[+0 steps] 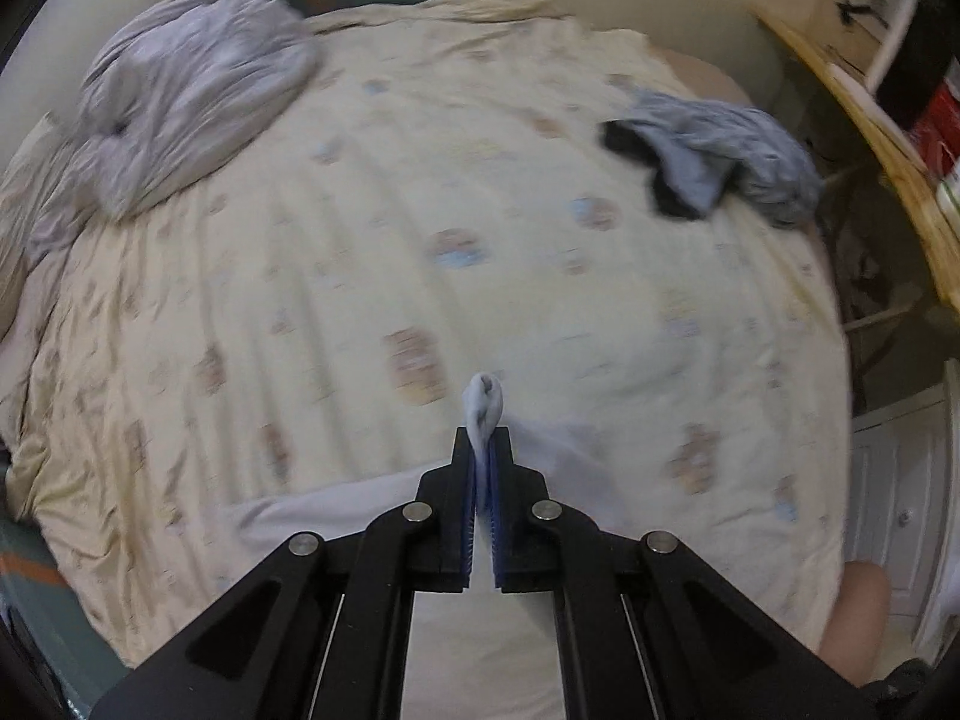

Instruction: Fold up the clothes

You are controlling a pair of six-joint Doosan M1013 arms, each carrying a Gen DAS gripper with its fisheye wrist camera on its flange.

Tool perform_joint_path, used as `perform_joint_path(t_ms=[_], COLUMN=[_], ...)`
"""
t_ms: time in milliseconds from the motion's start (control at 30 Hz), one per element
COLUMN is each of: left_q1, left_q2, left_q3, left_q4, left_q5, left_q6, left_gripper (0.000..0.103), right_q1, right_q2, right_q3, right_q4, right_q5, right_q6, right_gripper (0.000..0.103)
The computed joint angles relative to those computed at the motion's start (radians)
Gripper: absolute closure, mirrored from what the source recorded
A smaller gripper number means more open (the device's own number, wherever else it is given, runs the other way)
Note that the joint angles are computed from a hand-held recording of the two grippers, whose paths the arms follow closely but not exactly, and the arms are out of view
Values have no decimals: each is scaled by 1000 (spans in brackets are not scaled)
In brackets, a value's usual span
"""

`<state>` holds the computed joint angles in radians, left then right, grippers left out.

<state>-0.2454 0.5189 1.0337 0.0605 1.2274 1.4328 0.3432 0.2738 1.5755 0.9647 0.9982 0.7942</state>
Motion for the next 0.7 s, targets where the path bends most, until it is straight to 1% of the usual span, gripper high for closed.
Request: perform_joint_path(t_ms=[100,167,267,333,400,500,567,633,700], left_q1=[68,111,169,212,252,276,287,295,297], left_q2=[-39,-61,-76,-71,-68,-73,-77,-78,-71], left_q3=[87,154,244,301,354,404,421,425,416], left_q4=[-26,-19,-6,-43,-120,-197,-235,-257,-246], left_q5=[-44,-84,-145,-199,-265,-330,-354,-361,-343], left_q6=[7,6,2,-6,7,64,100,126,131], left_gripper=[100,100,100,100,100,100,100,100,100], right_q1=[68,107,168,205,229,247,255,260,267], right_q2=[54,93,173,230,277,306,316,325,336], right_q3=[-80,-127,-211,-259,-293,-319,-333,-348,-365], right_q4=[-73,-109,-169,-217,-250,-278,-292,-298,-305], right_q5=[28,45,82,106,131,146,152,164,174], right_q6=[43,75,133,184,225,252,260,274,285], right_gripper=[97,97,97,97,97,97,97,97,97])
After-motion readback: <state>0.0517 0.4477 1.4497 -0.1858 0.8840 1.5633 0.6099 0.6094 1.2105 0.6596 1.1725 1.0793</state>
